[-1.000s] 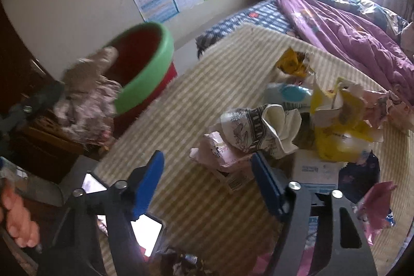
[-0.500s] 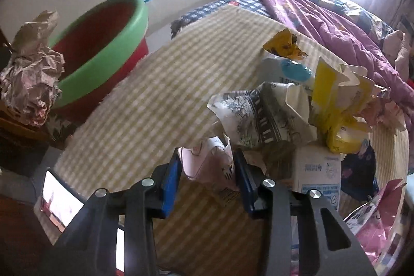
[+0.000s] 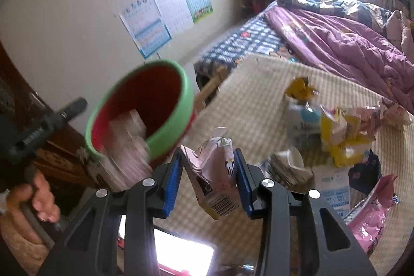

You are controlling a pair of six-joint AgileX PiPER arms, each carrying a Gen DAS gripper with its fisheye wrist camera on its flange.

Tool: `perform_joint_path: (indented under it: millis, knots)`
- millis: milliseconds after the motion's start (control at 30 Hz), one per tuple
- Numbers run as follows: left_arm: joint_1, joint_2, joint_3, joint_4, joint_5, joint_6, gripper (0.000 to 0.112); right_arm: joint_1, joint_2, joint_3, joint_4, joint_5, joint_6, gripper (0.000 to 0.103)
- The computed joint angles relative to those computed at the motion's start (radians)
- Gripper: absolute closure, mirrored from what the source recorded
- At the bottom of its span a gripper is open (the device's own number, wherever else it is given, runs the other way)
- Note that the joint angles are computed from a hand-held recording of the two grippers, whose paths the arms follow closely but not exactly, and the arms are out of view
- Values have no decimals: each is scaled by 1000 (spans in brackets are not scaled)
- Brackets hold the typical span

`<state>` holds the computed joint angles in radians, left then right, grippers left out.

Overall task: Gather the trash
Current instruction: 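Grasp the pink-white carton with the right gripper while the left gripper holds paper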

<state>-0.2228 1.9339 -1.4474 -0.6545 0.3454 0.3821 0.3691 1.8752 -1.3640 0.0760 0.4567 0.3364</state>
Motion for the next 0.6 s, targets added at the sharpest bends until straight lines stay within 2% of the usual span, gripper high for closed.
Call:
perform_joint_path:
  millis: [100, 233, 300, 333, 367, 433, 467, 600]
  knots:
    - [35, 29, -36, -63, 37, 81, 108, 13, 15, -43, 28, -4, 8, 65]
    - [66, 45, -67, -130, 85, 168, 108, 45, 55, -129, -50, 26, 83, 65]
    - [79, 59, -95, -195, 156, 265, 106, 51, 55, -136, -101, 28, 132, 65]
    - [82, 74, -117, -236, 222, 326, 106, 46, 50, -130, -131, 26, 171, 65]
    - [78, 84, -131, -256, 264, 357, 101, 39, 43, -109, -148, 11, 196, 65]
    - [54, 120, -174, -283, 372, 430, 78, 18, 22, -75, -198, 6, 270, 65]
    - [31, 141, -199, -272, 416, 445, 61, 14, 17, -66, -219, 8, 300, 65]
    - [-73, 227, -285, -197, 487, 444, 58, -25, -43, 40, -279, -16, 418, 65]
